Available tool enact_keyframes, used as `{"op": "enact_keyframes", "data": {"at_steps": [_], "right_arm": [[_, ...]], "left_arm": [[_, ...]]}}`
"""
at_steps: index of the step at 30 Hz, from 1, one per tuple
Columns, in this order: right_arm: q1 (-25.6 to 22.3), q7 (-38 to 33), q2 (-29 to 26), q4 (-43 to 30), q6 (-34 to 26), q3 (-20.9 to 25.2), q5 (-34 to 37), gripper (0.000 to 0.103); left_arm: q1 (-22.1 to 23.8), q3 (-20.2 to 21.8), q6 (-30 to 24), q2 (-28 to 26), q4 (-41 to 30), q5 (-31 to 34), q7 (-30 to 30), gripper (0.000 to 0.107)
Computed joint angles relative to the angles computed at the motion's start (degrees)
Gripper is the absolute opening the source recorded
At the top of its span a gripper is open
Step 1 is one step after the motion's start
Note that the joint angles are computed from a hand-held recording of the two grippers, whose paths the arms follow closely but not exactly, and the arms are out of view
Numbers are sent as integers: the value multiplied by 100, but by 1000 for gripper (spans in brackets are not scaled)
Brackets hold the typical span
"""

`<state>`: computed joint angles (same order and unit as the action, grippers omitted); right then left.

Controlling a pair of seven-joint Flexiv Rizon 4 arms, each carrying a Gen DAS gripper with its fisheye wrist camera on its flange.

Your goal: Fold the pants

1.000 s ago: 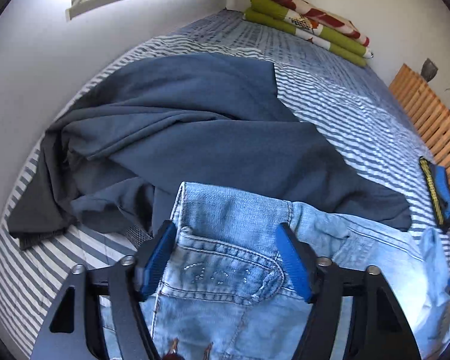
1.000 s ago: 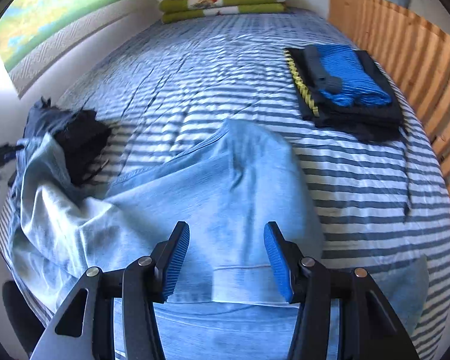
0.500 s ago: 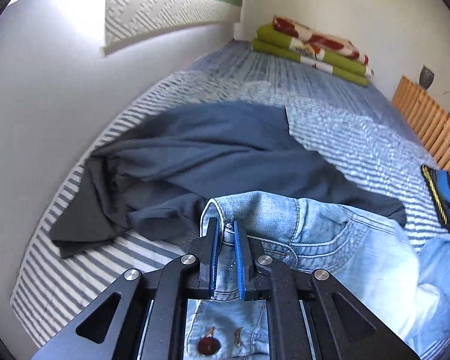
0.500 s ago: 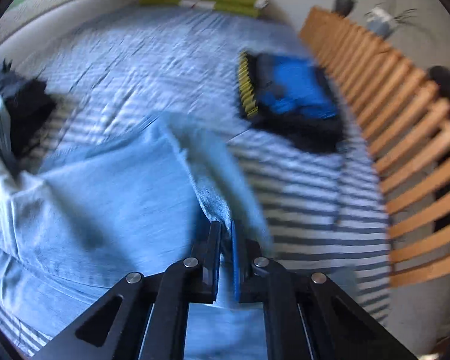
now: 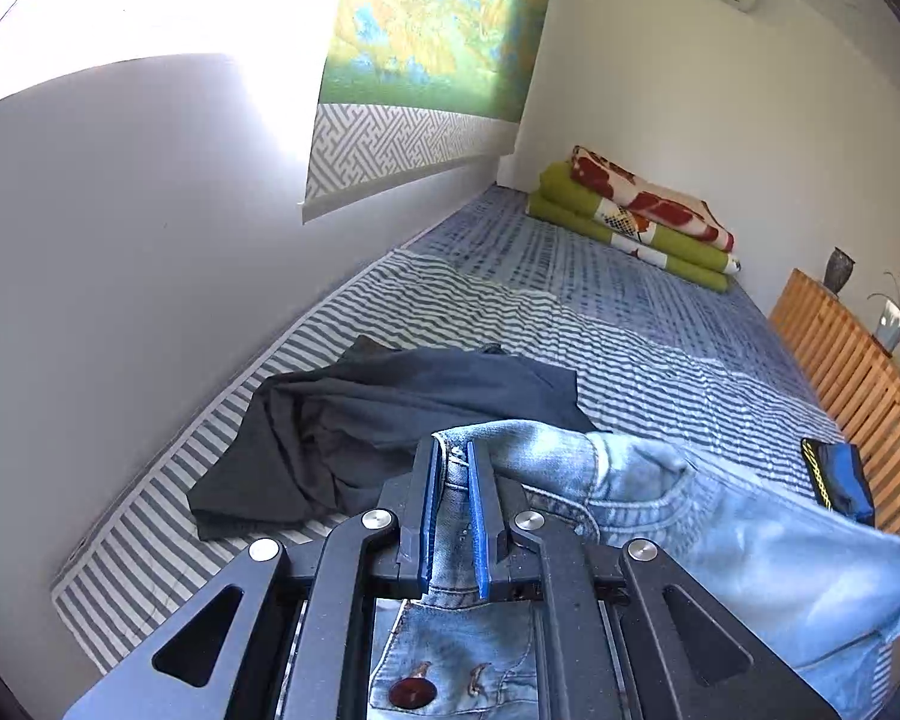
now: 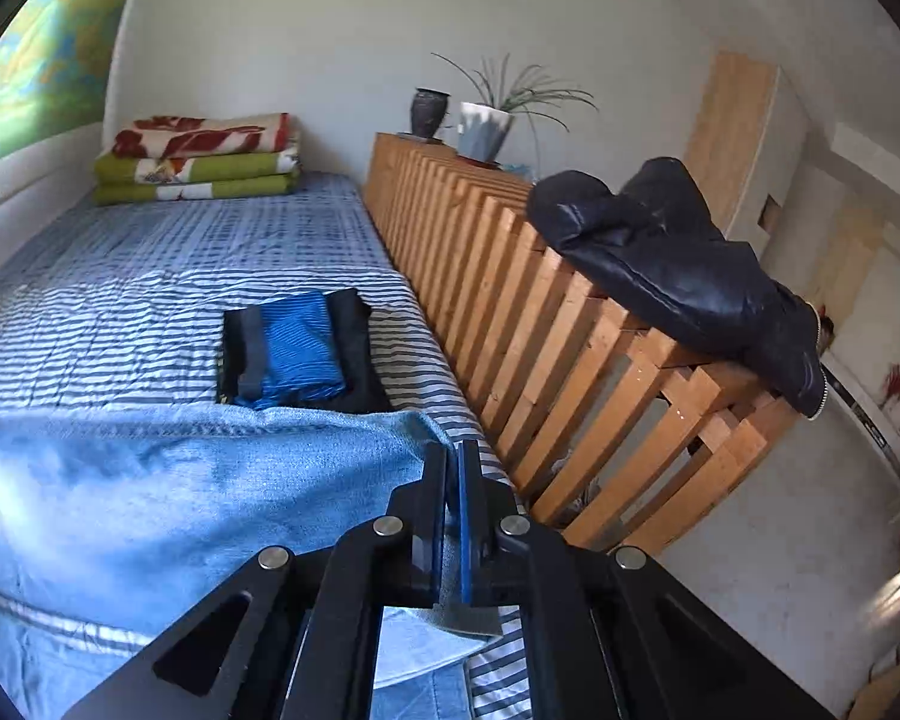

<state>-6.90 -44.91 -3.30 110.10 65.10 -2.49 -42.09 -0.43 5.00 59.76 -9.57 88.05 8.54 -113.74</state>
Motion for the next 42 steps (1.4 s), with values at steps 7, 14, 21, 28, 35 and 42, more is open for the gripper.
{"op": "enact_keyframes", "data": {"at_steps": [7,14,21,28,35,42], "right_arm": [[320,-346,-1181,-1074,-633,-237,59,3],[480,-1699,-2668,-2929,-1667,14,1430,8],[678,-2136,-2336,-2435,-1268,-11,1955,26],[242,-2506,-1283,-1233,370,615,3555,26],[443,-3522,-70,221,669,901,4289,27],[771,-3298,1073,1729,237,835,4466,27]], "left_arm": [[13,-9,-346,-945,-971,-185,-58,10],[-29,53,-1172,-2007,-2164,-444,43,14],[-119,136,-738,-1530,-1611,-323,170,21],[-72,196,-202,-169,128,-255,335,22],[260,132,21,829,2209,-1139,527,25],[405,52,8,830,3083,-1439,840,36]]}}
